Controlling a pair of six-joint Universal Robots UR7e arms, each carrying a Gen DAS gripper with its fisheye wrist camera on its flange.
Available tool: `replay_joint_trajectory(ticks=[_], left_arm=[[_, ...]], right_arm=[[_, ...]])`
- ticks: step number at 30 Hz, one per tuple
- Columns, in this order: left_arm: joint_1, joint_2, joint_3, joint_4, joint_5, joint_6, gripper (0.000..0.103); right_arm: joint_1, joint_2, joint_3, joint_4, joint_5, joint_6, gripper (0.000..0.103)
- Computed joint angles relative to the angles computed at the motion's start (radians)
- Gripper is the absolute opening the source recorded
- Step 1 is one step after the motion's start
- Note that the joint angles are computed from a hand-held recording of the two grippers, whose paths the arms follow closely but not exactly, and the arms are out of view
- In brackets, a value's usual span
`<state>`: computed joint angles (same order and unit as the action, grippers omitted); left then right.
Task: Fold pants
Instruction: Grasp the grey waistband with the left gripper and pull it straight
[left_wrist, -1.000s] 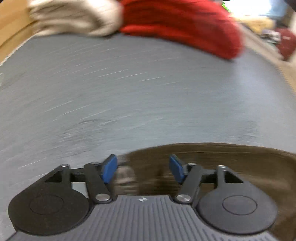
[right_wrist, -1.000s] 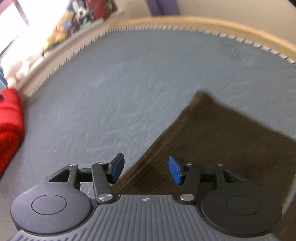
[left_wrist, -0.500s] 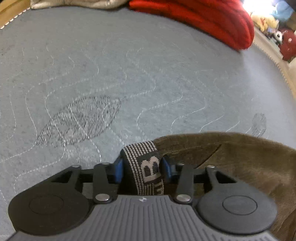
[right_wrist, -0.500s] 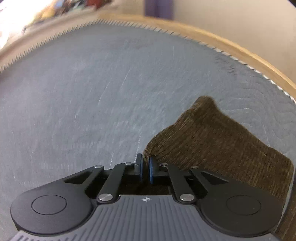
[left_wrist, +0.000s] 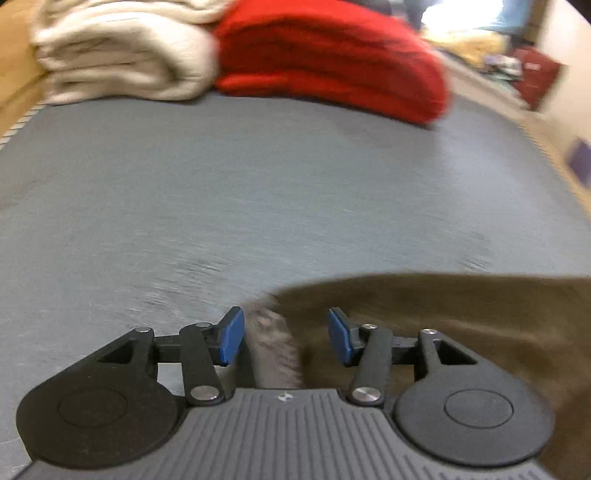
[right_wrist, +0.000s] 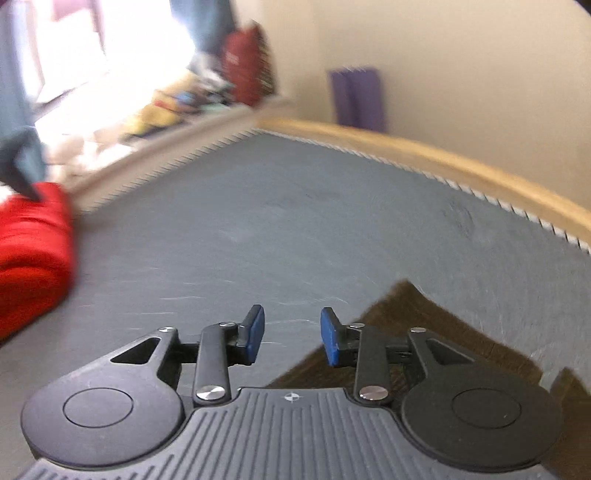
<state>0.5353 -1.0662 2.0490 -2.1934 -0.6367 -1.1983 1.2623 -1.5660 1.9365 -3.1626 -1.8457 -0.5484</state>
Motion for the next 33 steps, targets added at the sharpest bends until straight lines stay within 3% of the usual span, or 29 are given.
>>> replay_joint_trajectory(ticks=[2, 4, 6, 7, 8, 10, 13, 15, 18, 20, 22, 25, 28, 30, 33], left_arm=[[-0.015, -0.002, 0.041, -0.136, -0.089, 0.139, 0.055], [-0.027, 0.015, 0.061, -0.169, -0.171, 0.253, 0.048], [-0.04, 0.052, 0.087, -0.149, -0.222, 0.335, 0.009], [-0.036, 0.069, 0.091, -0.094, -0.265, 0.335, 0.002], [-0.038, 0.086, 0.113, -0.046, -0.294, 0.314, 0.002], [-0.08, 0.085, 0.126, -0.006, -0.283, 0.284, 0.002], [-0.139, 0.067, 0.063, 0.192, -0.303, 0.169, 0.004], [-0.175, 0.023, 0.086, 0.2, -0.318, 0.126, 0.018], [-0.233, -0.045, 0.146, 0.146, -0.362, 0.101, 0.023], [-0.253, -0.04, 0.158, 0.163, -0.393, 0.149, 0.021], [-0.235, 0.031, 0.136, 0.289, -0.474, 0.221, 0.021], [-0.263, 0.05, 0.093, 0.33, -0.443, 0.173, 0.018], [-0.301, 0.012, 0.14, 0.165, -0.424, 0.189, 0.019], [-0.277, 0.039, 0.148, 0.213, -0.482, 0.221, 0.017], [-0.315, 0.072, 0.121, 0.302, -0.472, 0.298, 0.018]], right_arm=[[0.014, -0.088, 0.064, 0.031, 0.047, -0.018, 0.041], [0.034, -0.184, 0.126, 0.076, 0.086, -0.015, 0.044], [0.034, -0.287, 0.195, 0.12, 0.152, -0.008, 0.047], [0.034, -0.339, 0.227, 0.15, 0.177, -0.01, 0.048], [0.029, -0.392, 0.257, 0.184, 0.205, -0.011, 0.048], [-0.011, -0.493, 0.305, 0.266, 0.275, -0.002, 0.05], [-0.063, -0.658, 0.356, 0.463, 0.345, -0.042, 0.05], [-0.076, -0.746, 0.375, 0.557, 0.368, -0.084, 0.05], [-0.138, -0.871, 0.402, 0.677, 0.427, -0.153, 0.051], [-0.167, -0.91, 0.404, 0.741, 0.441, -0.131, 0.051], [-0.181, -0.94, 0.42, 0.76, 0.446, -0.095, 0.051], [-0.156, -0.956, 0.446, 0.722, 0.426, -0.037, 0.051], [-0.176, -1.012, 0.473, 0.752, 0.442, -0.053, 0.051], [-0.188, -1.038, 0.473, 0.825, 0.436, -0.081, 0.052], [-0.189, -1.074, 0.489, 0.84, 0.415, -0.154, 0.052]])
